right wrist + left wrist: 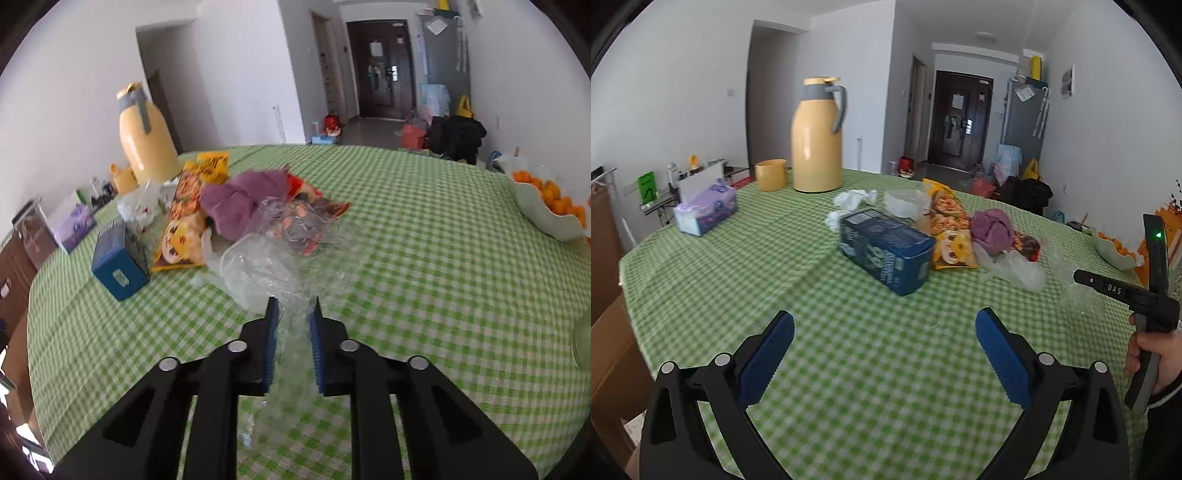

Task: Collect trash
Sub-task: 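Grasp the clear plastic glove with the left gripper while the right grasps the plastic wrap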

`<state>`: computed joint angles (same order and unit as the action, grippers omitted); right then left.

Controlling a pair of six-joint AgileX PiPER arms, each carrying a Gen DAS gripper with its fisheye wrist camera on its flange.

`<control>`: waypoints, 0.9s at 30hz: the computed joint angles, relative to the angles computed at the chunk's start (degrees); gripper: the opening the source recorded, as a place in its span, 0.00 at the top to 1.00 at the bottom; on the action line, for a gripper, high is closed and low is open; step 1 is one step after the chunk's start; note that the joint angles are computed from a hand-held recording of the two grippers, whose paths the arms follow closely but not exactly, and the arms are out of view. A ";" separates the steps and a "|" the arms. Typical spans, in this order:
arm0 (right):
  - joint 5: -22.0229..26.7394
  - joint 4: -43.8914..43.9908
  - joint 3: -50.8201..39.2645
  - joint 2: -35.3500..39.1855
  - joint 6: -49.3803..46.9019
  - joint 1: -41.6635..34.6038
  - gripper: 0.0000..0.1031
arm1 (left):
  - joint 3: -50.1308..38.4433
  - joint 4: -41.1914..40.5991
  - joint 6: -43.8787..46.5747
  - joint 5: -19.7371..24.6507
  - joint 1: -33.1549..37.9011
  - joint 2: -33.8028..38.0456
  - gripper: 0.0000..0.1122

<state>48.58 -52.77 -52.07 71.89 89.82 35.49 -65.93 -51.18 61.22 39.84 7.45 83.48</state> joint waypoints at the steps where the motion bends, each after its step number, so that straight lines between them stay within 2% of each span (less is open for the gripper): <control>1: 1.28 -1.62 0.78 -1.60 2.24 0.56 0.86 | -1.78 0.76 -1.27 0.81 -2.34 1.92 0.15; 4: 6.09 -5.59 2.73 -5.94 6.99 1.82 0.86 | -8.56 6.25 -8.41 2.00 -11.72 8.68 0.15; 8: 13.27 -10.90 5.14 -11.24 13.26 5.90 0.86 | -18.55 16.79 -20.26 -2.18 -23.99 18.53 0.15; 10: 15.92 -12.37 5.50 -12.50 13.95 7.14 0.86 | -26.93 24.29 -27.91 -0.71 -28.62 25.34 0.15; 13: 15.87 -13.08 6.86 -14.05 14.67 6.61 0.86 | -38.04 34.21 -38.32 1.57 -33.56 34.10 0.15; 15: 13.48 -12.38 7.64 -14.53 14.57 4.68 0.86 | -44.23 37.07 -41.99 3.34 -35.09 38.83 0.15; 18: 10.39 -10.82 8.04 -14.35 13.96 2.30 0.86 | -54.56 38.96 -46.93 9.98 -36.45 45.54 0.15; 20: 10.08 -10.91 8.39 -14.72 14.22 2.45 0.86 | -54.81 37.19 -45.93 9.96 -36.71 45.90 0.26; 22: 9.21 -10.59 8.38 -14.77 13.96 2.31 0.86 | -53.12 33.96 -42.51 9.02 -36.68 45.21 0.55; 23: 8.67 -10.43 8.24 -14.47 13.69 2.21 0.86 | -52.92 32.93 -41.81 9.49 -36.69 45.06 0.61; 24: 8.29 -10.11 8.07 -14.17 13.07 1.98 0.86 | -53.24 31.97 -41.37 10.53 -36.64 45.14 0.75; 25: 8.21 -10.09 7.97 -13.89 12.93 2.06 0.86 | -53.82 32.04 -41.62 11.46 -36.81 45.24 0.81; 27: 7.67 -9.94 7.95 -13.63 12.70 2.02 0.86 | -53.59 32.01 -40.75 13.39 -37.06 44.23 0.87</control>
